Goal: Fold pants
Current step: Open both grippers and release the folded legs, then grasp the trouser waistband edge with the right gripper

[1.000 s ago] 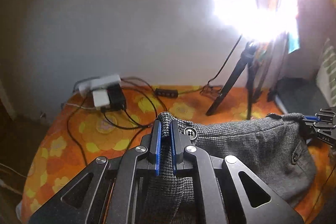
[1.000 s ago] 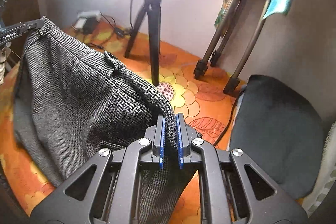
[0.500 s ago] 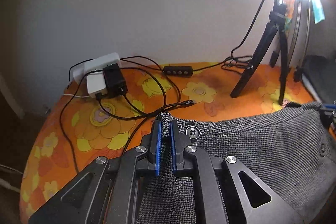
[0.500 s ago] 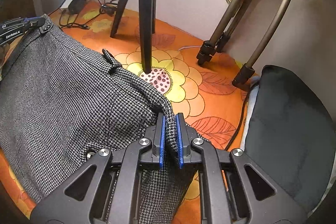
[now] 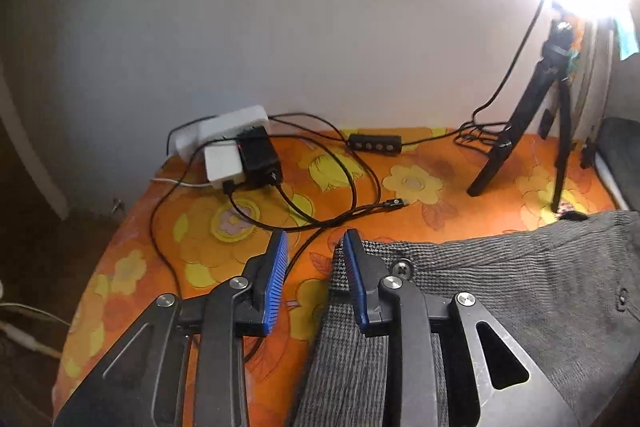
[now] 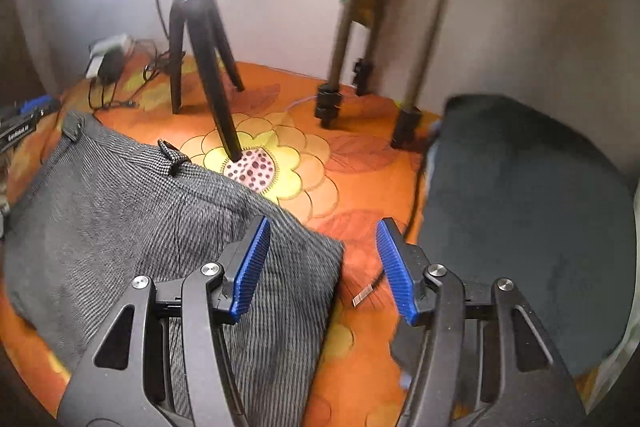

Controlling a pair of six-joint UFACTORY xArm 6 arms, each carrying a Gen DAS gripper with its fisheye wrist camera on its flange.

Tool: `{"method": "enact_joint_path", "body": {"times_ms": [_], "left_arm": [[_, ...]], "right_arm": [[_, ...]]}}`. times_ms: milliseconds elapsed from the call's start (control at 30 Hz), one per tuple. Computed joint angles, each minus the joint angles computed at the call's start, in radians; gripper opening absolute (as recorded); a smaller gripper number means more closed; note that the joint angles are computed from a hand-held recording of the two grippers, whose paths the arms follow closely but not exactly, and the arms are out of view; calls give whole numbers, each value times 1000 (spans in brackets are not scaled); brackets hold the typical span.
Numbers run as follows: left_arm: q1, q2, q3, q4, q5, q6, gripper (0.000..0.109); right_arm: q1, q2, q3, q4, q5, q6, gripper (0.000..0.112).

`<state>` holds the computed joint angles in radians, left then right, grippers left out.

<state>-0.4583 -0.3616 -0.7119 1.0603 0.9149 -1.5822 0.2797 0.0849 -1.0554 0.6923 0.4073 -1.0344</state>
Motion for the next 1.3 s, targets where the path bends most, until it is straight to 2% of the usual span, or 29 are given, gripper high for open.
{"method": "enact_joint_path", "body": {"times_ms": [67,200,333,400,533,700,767,833,967,1167,1300], "left_arm": [[-31,-41,16,-4,20,3,27],[-98,-156,79,-46,45,-13,39],[-186,-295,162,-118,96,-67,44],[-247,-372,208,-155,144,-133,51],[-353,-487,284,-216,223,-255,52],[-453,-595,370,-264,247,-451,52],[-480,-596,377,-277,246,-482,52],[-501,-584,379,-272,245,-527,52],[-482,-586,407,-284,168,-554,52],[-412,-596,453,-308,50,-573,52],[-380,-593,467,-313,-3,-574,52]], "right_arm": [[-19,-46,40,38,15,-33,58],[-70,-196,162,154,94,-150,58],[-91,-358,300,179,160,-214,58],[-104,-434,350,177,221,-213,58],[-106,-562,427,178,296,-219,58],[-83,-717,519,178,372,-212,58],[-65,-757,547,177,400,-209,58],[-34,-791,576,174,421,-212,58],[87,-842,642,130,408,-186,58],[294,-817,690,95,302,-101,58],[387,-771,681,114,242,-76,58]]}}
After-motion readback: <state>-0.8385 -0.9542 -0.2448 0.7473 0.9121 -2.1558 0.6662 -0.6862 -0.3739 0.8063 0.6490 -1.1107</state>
